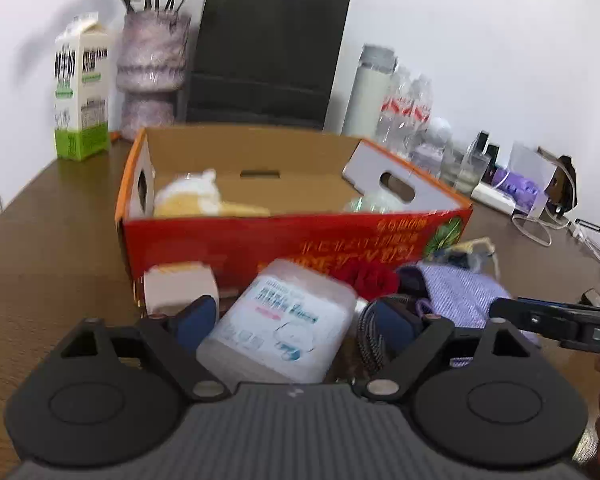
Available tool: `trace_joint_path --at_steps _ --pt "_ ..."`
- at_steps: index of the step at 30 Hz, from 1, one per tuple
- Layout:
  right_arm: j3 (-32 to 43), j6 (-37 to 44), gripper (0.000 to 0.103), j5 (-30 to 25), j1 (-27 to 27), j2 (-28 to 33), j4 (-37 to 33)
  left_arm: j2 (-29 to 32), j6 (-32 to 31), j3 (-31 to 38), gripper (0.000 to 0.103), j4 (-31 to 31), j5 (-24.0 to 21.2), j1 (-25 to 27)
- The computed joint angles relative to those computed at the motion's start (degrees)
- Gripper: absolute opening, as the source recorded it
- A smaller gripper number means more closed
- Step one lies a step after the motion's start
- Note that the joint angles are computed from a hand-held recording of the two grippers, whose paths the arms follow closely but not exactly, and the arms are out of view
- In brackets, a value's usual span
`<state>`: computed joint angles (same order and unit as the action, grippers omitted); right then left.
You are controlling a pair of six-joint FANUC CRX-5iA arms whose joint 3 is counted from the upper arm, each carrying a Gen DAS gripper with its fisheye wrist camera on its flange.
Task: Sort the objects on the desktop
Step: 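Grasp the cotton-bud box with the left tool while the right reaches the purple pouch, then lift the cotton-bud box with the left tool while the right lifts the purple pouch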
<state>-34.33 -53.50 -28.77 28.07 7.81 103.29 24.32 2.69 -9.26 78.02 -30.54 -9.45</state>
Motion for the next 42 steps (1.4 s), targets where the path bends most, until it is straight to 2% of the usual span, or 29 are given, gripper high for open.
trace_joint_path --at_steps 1,4,5,7,8,10,15,19,21,23,24,26,27,29,31,32,33,34,35,42 --pt "0.76 1.28 0.054 -0.11 0.37 0.76 -1.61 0.28 3.14 0.7 0.075 -3.28 -0.17 0.54" --pt "2.64 7.51 0.043 -5.02 3.32 2.78 -6.7 -0.1 3.62 -0.01 0.071 -3.03 -1.63 1.31" --pt "2.79 8.07 0.035 -5.76 3.68 2.9 -6.84 -0.69 4.15 -0.6 0.07 -3.34 -1.39 1.48" --pt "2.49 8.23 0.005 -8.26 4.46 2.89 -5.94 -2.23 5.1 -2.43 0.068 -3.04 -0.58 1.65" --pt "2.37 8.95 0.002 -8.52 4.68 2.52 -6.14 -3.1 5.37 -3.5 0.068 -2.56 -0.2 1.72" --pt "1.56 8.65 0.002 -7.21 4.23 1.36 -4.36 -5.28 5.66 -6.38 0.067 -1.04 0.51 1.94" --pt "0.02 9.59 0.001 -7.31 5.48 -0.78 -2.49 -11.56 10.08 -13.29 0.067 -1.89 4.23 2.68" --pt "-2.47 11.0 0.001 -7.39 7.42 -4.33 -1.7 -14.38 15.62 -15.09 0.068 -7.46 1.56 5.67" --pt "-3.34 14.07 0.001 -8.46 9.51 -6.01 -5.19 -15.26 16.93 -15.16 0.068 -10.53 0.29 6.69" --pt "-4.59 17.11 0.001 -8.92 11.5 -8.25 -9.81 -15.65 14.54 -15.7 0.076 -8.77 0.28 6.43" --pt "-5.09 19.29 0.001 -10.07 12.97 -9.29 -13.6 -15.3 13.93 -15.32 0.084 -8.73 0.18 6.34" --pt "-5.14 23.31 0.002 -13.64 15.84 -10.14 -21.19 -14.52 14.56 -14.56 0.084 -9.78 1.31 5.75" --pt "-5.02 24.75 0.003 -15.79 17.01 -10.28 -24.9 -13.76 16.31 -13.5 0.084 -11.87 0.83 5.89" --pt "-5.62 23.21 0.01 -17.98 17.78 -10.73 -27.87 -12.28 19.43 -11.48 0.084 -15.28 -1.59 6.41" --pt "-7.26 19.12 0.023 -16.7 16.97 -11.79 -26.13 -11.65 19.9 -10.88 0.084 -16.29 -2.69 6.47" --pt "-7.95 17.14 0.049 -15.85 16.37 -11.95 -24.36 -11.83 19.05 -11.38 0.083 -15.55 -1.98 6.14" --pt "-8.19 16.36 0.074 -15.31 16.02 -11.7 -23.14 -12.15 18.29 -11.97 0.078 -14.99 -1.02 5.81" --pt "-8.38 15.76 0.082 -14.35 15.2 -11.12 -20.99 -12.58 17.48 -12.57 0.069 -14.65 0.16 5.47" --pt "-8.26 15.99 0.088 -13.35 14.53 -10.38 -19.8 -12.73 16.54 -12.89 0.068 -14.04 0.26 5.49" --pt "-1.07 25.82 0.087 -10.16 13.48 -2.49 -25.57 -14.35 15.98 -14.91 0.068 -11.88 -0.54 6.36"
